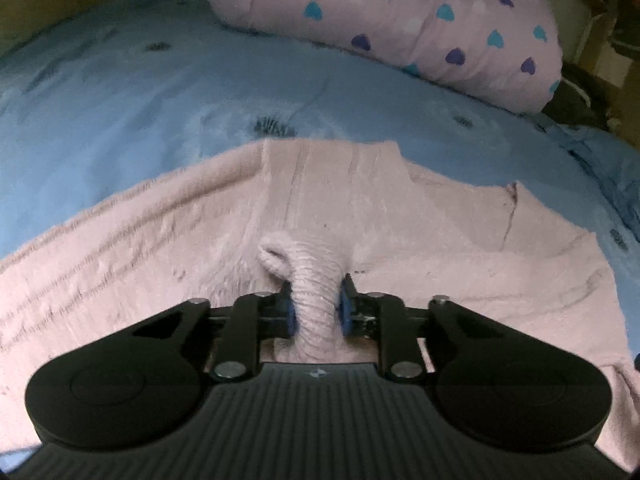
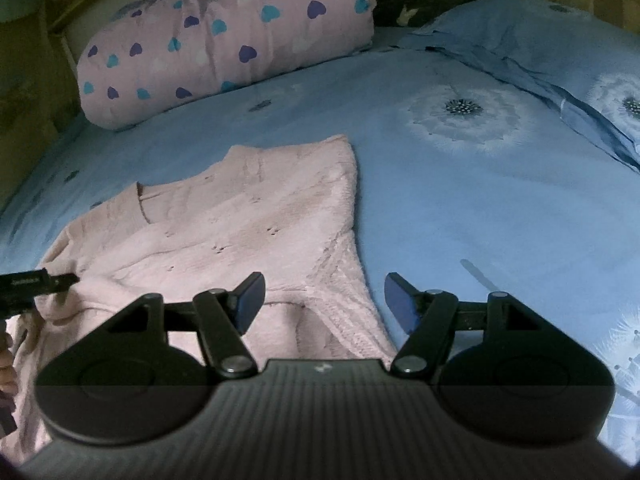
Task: Fold small clothes
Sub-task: 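Open the left tool to release the folded edge, then move the left tool along the other sleeve toward its cuff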
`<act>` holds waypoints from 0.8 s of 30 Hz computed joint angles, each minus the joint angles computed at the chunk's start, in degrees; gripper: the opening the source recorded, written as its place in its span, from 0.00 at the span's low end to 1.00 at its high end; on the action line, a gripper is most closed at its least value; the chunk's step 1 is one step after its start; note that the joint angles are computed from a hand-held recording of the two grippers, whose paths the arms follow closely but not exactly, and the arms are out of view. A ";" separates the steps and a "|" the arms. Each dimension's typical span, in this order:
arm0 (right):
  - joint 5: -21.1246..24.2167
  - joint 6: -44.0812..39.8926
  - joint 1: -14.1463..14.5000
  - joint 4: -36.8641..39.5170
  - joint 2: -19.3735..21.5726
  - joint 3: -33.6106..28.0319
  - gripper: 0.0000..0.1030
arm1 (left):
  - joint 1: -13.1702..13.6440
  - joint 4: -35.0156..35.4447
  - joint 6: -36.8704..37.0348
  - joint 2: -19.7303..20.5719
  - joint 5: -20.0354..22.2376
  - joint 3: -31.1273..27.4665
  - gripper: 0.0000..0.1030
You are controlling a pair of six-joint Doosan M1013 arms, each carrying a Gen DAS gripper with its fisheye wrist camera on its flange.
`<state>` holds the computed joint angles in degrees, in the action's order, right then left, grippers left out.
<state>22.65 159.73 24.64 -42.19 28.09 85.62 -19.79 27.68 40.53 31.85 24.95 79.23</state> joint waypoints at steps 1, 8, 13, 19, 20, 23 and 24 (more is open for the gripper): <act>0.04 -0.30 0.02 -0.06 0.00 0.06 0.66 | -0.19 4.02 -2.94 -0.40 -0.89 0.49 0.20; -4.15 4.58 -0.60 -1.09 -0.41 1.57 0.66 | 0.29 5.26 -0.82 1.74 3.41 -3.42 0.21; -3.19 -4.87 -1.09 10.53 0.77 0.20 0.66 | 0.99 1.64 3.95 2.80 2.93 -3.65 0.29; 0.68 -1.83 -0.83 8.35 1.53 -1.01 0.66 | 0.26 6.75 6.03 1.58 6.07 -3.32 0.63; 1.08 1.74 -0.68 5.11 1.37 -0.72 0.66 | 0.41 6.33 6.14 0.93 5.34 -2.74 0.65; 0.76 14.17 -0.75 -5.09 0.25 0.99 0.66 | 0.69 5.83 5.78 -1.17 3.15 -0.99 0.69; 0.27 18.06 -0.90 -8.17 -0.13 1.58 0.66 | 0.60 6.53 5.75 -1.70 2.79 -0.60 0.69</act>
<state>22.92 177.80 23.73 -50.36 27.96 87.20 -19.19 34.21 46.27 30.14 27.74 78.62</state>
